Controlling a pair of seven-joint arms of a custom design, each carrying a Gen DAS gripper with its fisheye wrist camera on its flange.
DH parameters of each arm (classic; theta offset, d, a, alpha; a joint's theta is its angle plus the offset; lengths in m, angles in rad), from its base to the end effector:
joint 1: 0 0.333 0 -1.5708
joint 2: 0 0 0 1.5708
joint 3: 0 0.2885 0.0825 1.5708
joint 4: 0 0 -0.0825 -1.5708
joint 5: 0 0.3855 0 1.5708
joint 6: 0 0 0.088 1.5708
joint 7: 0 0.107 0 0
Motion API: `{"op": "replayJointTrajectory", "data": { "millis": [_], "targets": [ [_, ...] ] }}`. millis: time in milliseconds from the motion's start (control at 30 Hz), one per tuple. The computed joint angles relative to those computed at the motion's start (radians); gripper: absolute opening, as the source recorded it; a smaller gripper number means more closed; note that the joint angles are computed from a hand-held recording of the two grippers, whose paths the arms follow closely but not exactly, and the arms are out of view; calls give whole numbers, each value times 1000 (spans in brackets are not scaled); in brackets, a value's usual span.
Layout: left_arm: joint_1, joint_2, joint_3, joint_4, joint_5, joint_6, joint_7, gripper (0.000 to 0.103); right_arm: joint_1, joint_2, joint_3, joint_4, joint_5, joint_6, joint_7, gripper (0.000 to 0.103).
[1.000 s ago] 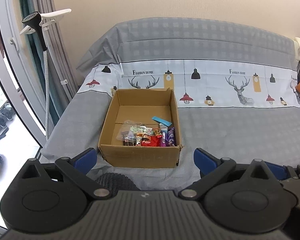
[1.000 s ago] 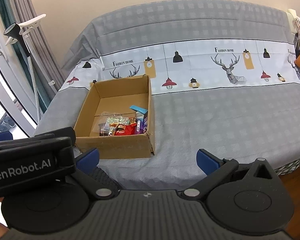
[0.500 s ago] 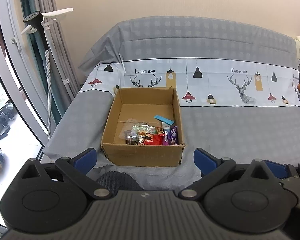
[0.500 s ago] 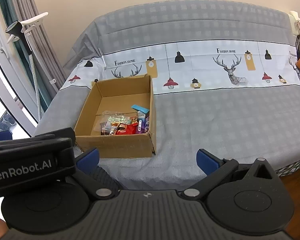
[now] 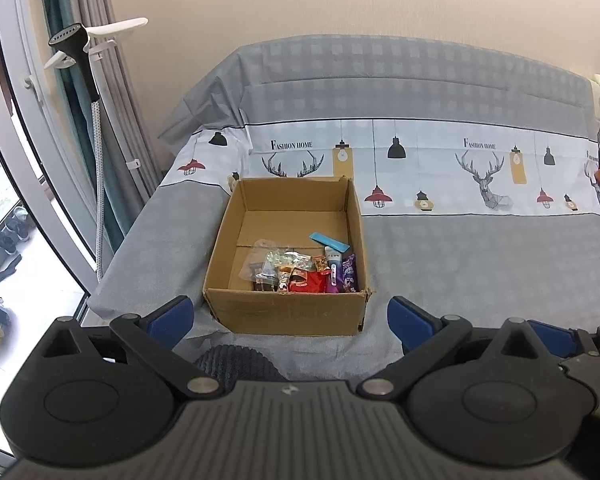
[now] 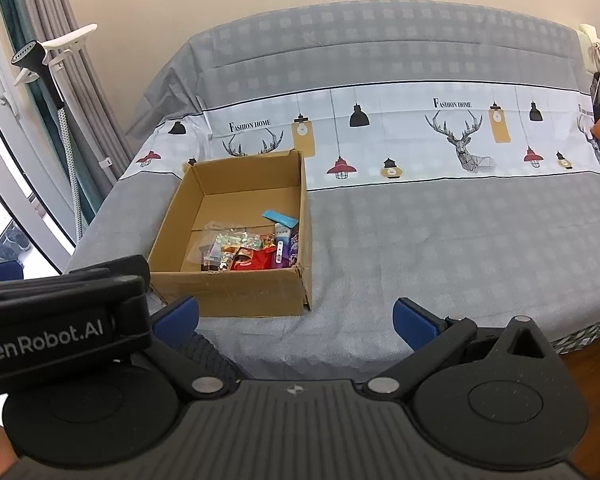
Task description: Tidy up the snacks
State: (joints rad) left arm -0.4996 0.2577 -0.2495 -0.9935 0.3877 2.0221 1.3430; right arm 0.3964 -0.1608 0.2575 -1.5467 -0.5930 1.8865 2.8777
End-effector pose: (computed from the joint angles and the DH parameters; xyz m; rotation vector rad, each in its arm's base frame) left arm 0.4959 -0.3858 0.7816 -1.2433 2.1295 -0.8297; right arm 0.4347 0.2996 0.7424 -1.1443 2.1764 -0.6927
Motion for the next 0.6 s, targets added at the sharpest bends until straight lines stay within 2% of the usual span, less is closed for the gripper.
{"op": "replayJointTrajectory", "data": {
  "millis": [467,600],
  "targets": [
    [-1,8,2,16,-4,-11,12,103,4,4,-2,7,-2,-6,2,103],
    [1,-5,2,-14,4,19,15,103,1,-2,-6,-6,7,8,0,103]
  ]
}}
